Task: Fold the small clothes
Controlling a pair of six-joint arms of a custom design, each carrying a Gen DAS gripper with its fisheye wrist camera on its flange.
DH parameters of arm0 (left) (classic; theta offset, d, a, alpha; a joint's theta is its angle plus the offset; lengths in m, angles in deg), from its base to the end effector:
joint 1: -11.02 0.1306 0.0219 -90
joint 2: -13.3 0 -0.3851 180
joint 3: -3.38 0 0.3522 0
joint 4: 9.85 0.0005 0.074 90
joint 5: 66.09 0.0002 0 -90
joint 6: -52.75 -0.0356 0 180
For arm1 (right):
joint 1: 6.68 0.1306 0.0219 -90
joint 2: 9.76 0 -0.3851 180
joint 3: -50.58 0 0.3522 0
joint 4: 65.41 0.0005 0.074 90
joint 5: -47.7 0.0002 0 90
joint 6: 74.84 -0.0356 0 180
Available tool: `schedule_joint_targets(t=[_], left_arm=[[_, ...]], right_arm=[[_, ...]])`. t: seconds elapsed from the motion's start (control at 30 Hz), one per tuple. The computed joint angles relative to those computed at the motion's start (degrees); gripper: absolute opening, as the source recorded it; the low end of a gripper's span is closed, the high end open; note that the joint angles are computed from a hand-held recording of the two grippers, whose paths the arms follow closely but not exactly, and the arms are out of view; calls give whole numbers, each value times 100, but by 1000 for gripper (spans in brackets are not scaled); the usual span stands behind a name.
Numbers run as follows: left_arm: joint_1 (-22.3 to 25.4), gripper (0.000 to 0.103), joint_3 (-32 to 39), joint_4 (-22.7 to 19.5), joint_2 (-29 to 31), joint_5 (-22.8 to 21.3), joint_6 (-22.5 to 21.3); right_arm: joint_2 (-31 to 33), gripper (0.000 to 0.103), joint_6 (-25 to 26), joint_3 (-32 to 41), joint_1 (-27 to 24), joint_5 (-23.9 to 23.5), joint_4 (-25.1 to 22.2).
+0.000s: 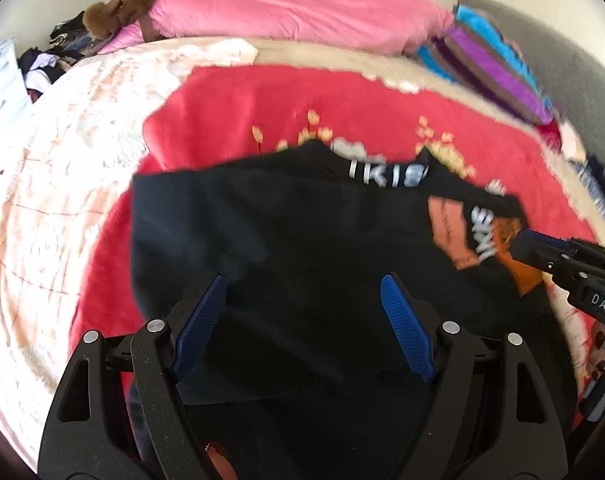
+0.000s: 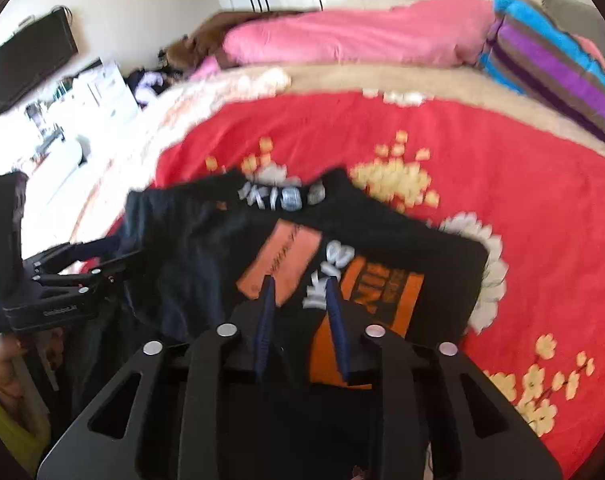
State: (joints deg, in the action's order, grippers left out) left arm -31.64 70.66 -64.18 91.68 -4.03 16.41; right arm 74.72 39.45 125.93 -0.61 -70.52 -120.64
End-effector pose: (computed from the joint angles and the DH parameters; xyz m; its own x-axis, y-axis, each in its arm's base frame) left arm 0.2563 -0.2142 0.3440 -0.7631 -0.2645 -0.5896 -0.2689 0.9596 -0.0824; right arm 0.3742 0.0562 0.3629 -0.6951 -0.4384 -0.5698 -0.6392 0.7397 0.2106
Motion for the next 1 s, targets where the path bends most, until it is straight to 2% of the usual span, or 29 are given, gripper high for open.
schedule_joint_targets(t=[0.07,0.13,0.27,0.4,0.5,0.63,0.7,0.83,0.9,1.0], left_arm=[[-22,72,91,-242,220,-23,-72],[-48,72,153,-395,355,-63,-149],[-41,73,122,-378,316,-55,-171],[-37,74,87,-343,254,-29,-130],[-40,78,85,-284,164,11,-85],[-66,80,106,-321,73,-71,-8],[-62,81,135,-374,81,-94,19],[-85,89,179,-492,31,-177,99],[-108,92,219,-563,19,-254,102],[-166,93,282,-669,5,-403,109]], right_arm=[[169,29,-28,-16,41,456,-49],[247,32,-64,-27,4,484,-80],[196,34,-44,-121,78,611,39],[249,37,-184,-48,-20,396,-64],[126,56,-282,-28,-78,182,5],[13,57,-338,-25,-116,-16,110],[-18,69,-401,-19,-136,-63,163],[-101,82,-463,-44,-177,-72,330],[-133,82,-487,-54,-190,-99,389],[-198,92,-550,-88,-212,-102,501]])
